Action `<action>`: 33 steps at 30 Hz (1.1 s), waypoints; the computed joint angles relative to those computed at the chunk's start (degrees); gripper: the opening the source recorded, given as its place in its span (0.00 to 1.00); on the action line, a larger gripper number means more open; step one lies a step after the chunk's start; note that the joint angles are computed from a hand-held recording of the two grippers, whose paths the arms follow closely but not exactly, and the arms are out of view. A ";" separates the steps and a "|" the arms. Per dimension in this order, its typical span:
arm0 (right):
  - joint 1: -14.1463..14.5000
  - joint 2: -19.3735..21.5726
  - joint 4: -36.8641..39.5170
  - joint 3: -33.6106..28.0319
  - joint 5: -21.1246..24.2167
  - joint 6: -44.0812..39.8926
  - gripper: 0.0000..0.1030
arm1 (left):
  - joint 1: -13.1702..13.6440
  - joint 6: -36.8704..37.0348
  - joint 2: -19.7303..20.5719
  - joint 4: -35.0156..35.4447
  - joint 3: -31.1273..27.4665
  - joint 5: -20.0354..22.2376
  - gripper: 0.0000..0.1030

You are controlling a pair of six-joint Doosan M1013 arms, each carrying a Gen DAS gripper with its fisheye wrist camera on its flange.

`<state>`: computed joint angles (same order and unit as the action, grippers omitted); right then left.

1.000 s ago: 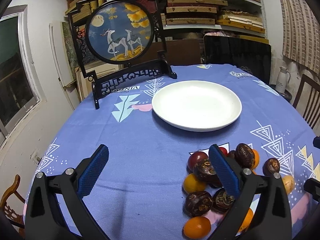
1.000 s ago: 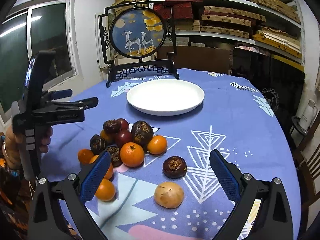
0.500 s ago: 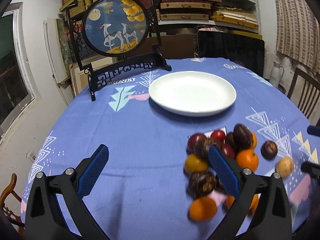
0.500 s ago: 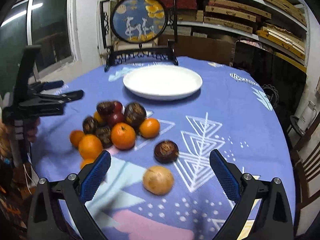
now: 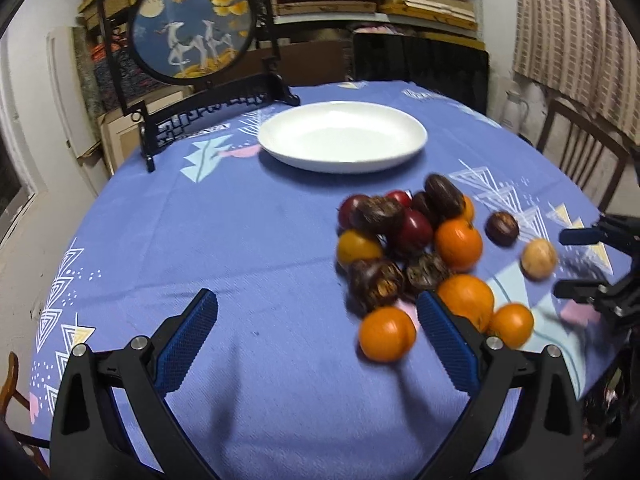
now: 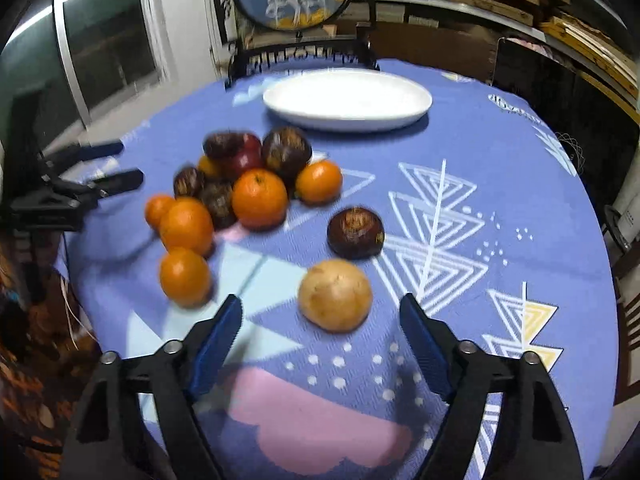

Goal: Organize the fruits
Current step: 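Grasp the yellow fruit with the right tool while the left tool grasps a tangerine, then carry both fruits to the white plate and open both tools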

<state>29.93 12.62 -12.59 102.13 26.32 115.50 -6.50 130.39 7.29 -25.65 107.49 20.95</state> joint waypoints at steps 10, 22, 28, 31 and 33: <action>-0.07 2.24 -0.43 -2.26 3.42 -0.42 0.50 | -0.67 -0.50 0.25 3.25 0.57 1.38 0.95; -0.83 1.07 0.21 -0.11 -0.57 0.06 0.40 | -1.48 -4.87 3.56 6.29 -2.00 4.62 0.94; -0.69 1.10 -1.32 -0.15 -0.96 1.61 0.40 | -0.92 -3.38 5.34 3.28 -4.58 12.00 0.35; -0.77 1.05 -1.11 0.04 -1.02 1.70 0.40 | -0.95 -2.72 5.09 3.48 -4.03 11.14 0.35; -0.79 0.92 -1.30 0.15 -1.13 2.08 0.40 | -1.08 -3.60 4.62 4.85 -3.61 9.91 0.35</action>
<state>29.14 13.54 -13.89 102.28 25.19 117.58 -7.58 126.78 11.91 -20.80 103.88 30.86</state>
